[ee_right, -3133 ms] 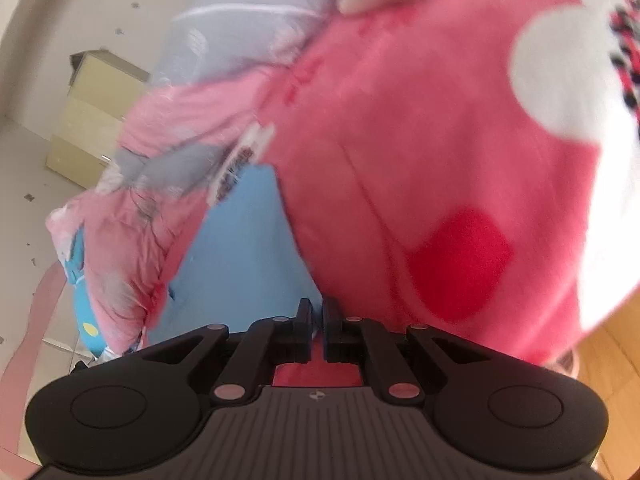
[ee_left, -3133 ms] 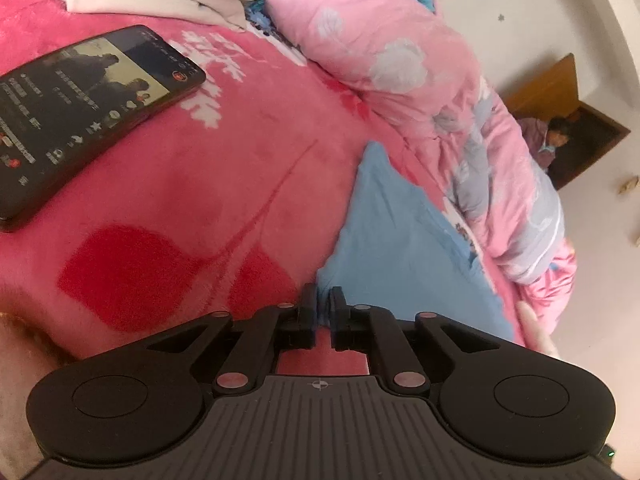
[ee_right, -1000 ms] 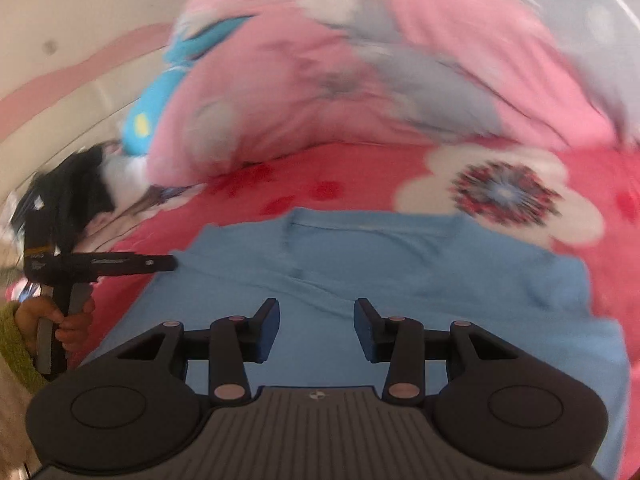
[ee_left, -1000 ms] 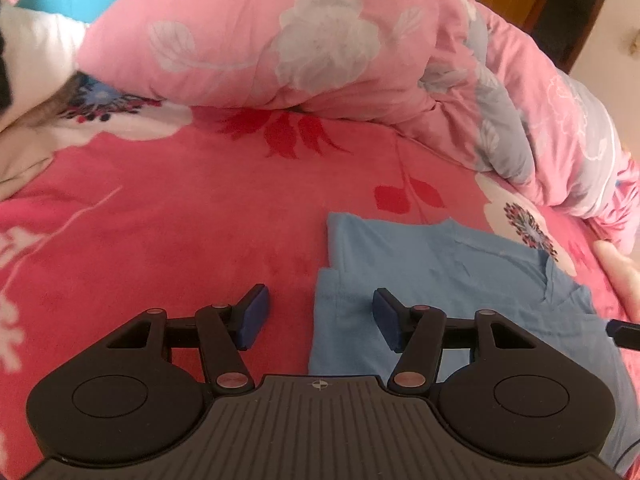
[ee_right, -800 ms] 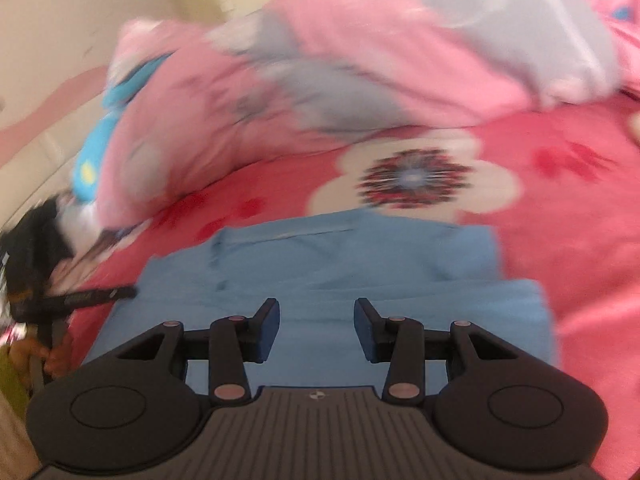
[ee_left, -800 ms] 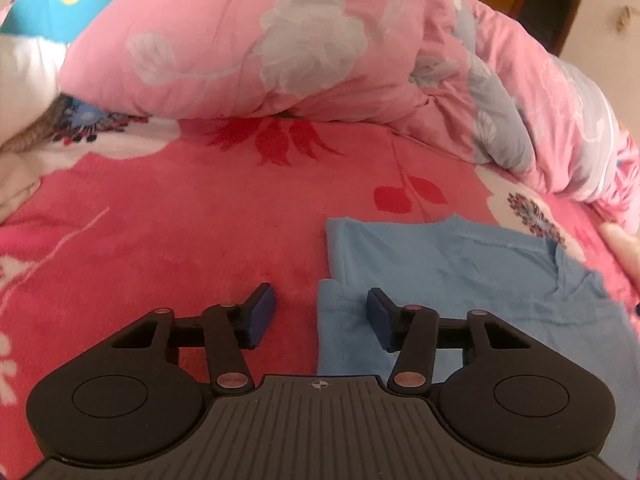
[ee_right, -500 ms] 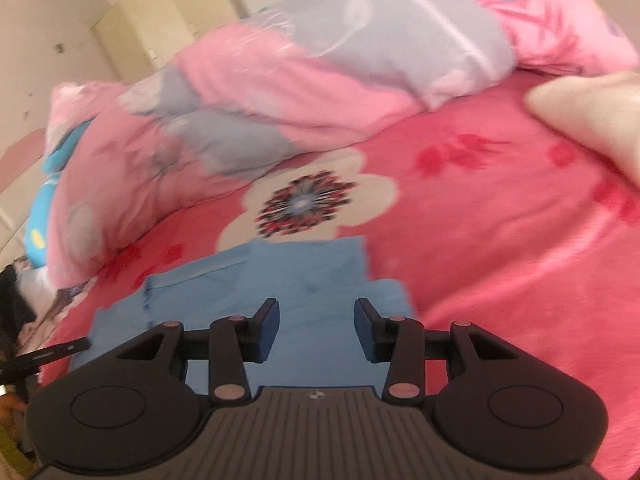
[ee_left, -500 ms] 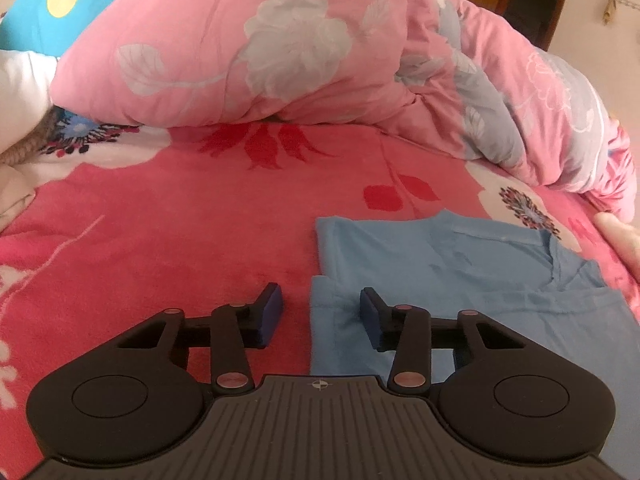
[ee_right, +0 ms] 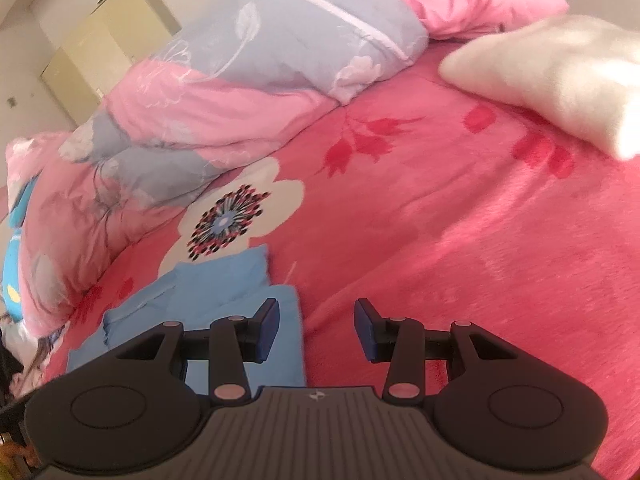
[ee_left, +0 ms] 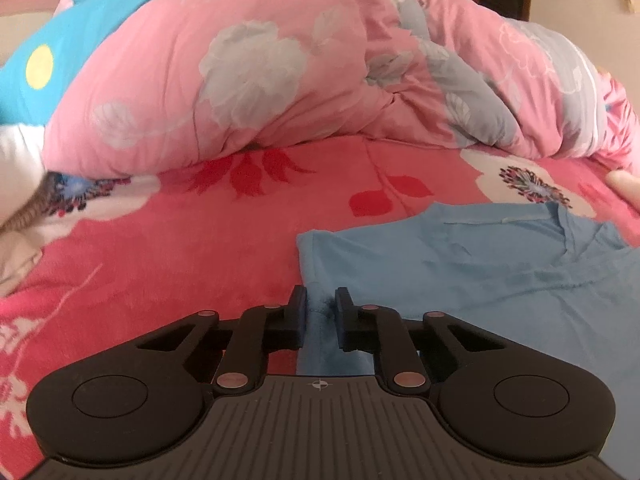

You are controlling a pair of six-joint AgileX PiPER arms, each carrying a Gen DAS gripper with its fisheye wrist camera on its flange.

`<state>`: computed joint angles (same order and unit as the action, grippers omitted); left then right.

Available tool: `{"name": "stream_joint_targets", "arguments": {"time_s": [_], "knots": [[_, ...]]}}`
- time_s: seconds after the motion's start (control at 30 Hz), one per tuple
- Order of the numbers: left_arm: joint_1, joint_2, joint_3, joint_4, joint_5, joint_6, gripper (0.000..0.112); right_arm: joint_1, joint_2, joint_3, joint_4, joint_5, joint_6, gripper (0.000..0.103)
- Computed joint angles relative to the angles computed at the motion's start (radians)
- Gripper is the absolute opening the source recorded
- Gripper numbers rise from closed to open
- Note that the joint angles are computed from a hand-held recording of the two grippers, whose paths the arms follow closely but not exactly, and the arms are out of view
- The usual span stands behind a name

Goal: Fold clothes
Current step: 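Close both grippers on the folded edge of the blue T-shirt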

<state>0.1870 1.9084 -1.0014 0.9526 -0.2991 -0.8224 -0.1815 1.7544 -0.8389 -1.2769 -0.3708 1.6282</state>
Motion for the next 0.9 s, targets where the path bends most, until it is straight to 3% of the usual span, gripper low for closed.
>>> {"name": "stream_joint_targets", "arguments": {"time_s": [0.4, 0.53, 0.7, 0.77, 0.83, 0.9], "knots": [[-0.013, -0.013, 0.036, -0.249, -0.007, 0.248, 0.008, -0.089, 0.155, -0.148, -0.185, -0.183, 0.231, 0.051], [-0.015, -0.015, 0.041, -0.287, -0.010, 0.280, 0.007, -0.036, 0.200, -0.234, -0.285, -0.147, 0.285, 0.052], [-0.008, -0.013, 0.038, -0.271, -0.015, 0.259, 0.007, -0.006, 0.224, -0.280, -0.365, -0.169, 0.316, 0.048], [-0.008, -0.011, 0.036, -0.281, -0.013, 0.264, 0.007, 0.028, 0.201, -0.264, -0.363, -0.120, 0.269, 0.036], [-0.008, -0.013, 0.037, -0.293, -0.012, 0.271, 0.006, 0.058, 0.178, -0.240, -0.312, -0.073, 0.191, 0.011], [-0.005, -0.021, 0.041, -0.291, -0.015, 0.264, 0.006, 0.082, 0.149, -0.207, -0.209, -0.037, 0.072, 0.006]]}}
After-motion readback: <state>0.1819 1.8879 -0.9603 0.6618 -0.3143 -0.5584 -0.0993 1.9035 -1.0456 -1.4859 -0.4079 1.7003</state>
